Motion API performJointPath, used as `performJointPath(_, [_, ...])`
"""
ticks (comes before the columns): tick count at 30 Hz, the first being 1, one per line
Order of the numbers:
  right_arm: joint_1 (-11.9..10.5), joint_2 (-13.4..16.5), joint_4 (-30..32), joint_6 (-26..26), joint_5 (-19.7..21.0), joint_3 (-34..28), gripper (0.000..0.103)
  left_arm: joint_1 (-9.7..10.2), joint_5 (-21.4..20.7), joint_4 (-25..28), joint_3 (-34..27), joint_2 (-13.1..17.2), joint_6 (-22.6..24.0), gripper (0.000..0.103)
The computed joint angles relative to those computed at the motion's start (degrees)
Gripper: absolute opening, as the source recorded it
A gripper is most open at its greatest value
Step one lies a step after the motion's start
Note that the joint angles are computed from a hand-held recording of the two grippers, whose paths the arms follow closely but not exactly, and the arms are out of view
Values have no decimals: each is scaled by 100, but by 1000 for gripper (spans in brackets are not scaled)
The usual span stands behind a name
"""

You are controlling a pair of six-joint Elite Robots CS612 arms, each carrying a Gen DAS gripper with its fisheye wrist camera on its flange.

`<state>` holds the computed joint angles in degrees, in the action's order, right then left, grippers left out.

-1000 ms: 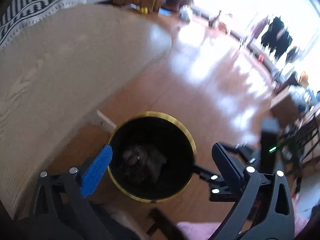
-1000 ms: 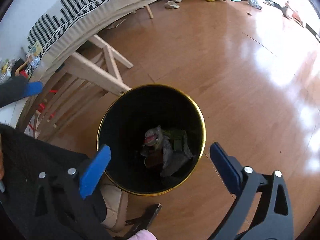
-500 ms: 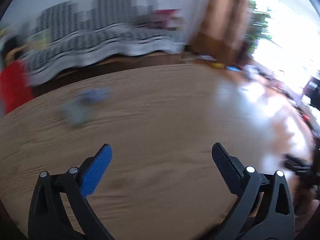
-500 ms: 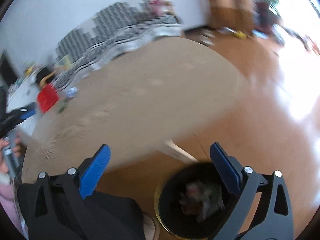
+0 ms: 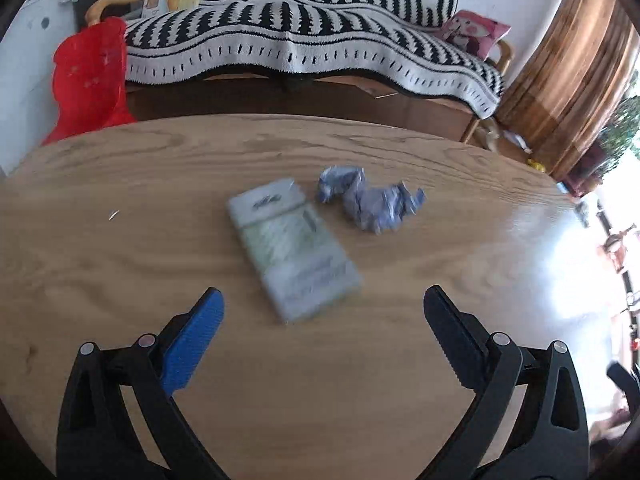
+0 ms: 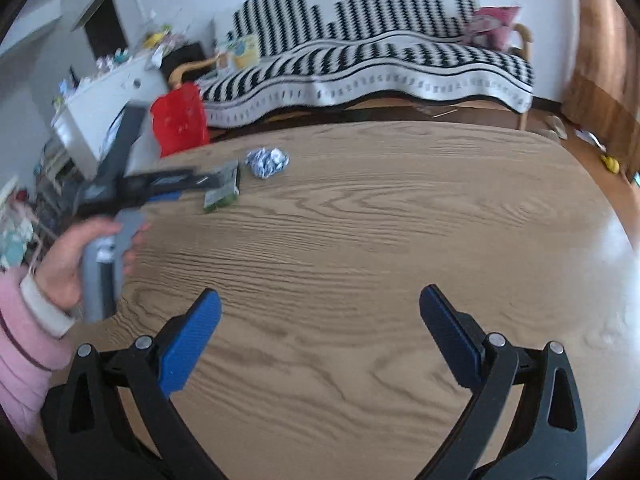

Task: Collect trash
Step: 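Move both grippers back over the green card box and foil wad, then grasp the green-and-white card box with the left gripper while the right gripper grasps the foil wad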

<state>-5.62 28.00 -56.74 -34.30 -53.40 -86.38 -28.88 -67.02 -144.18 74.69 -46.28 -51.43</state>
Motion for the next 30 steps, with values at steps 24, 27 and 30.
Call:
performJointPath(24, [1142, -682, -2027, -986, -959, 2766, 97, 295, 499, -2, 249, 59, 551, 98])
performJointPath(27, [1240, -850, -2107, -1216, -872, 3124, 98, 300, 530, 71, 202, 78, 516, 98])
performJointPath(30, [1299, -925, -2138, -1328, -826, 3286, 98, 299, 538, 98, 186, 82, 514, 98])
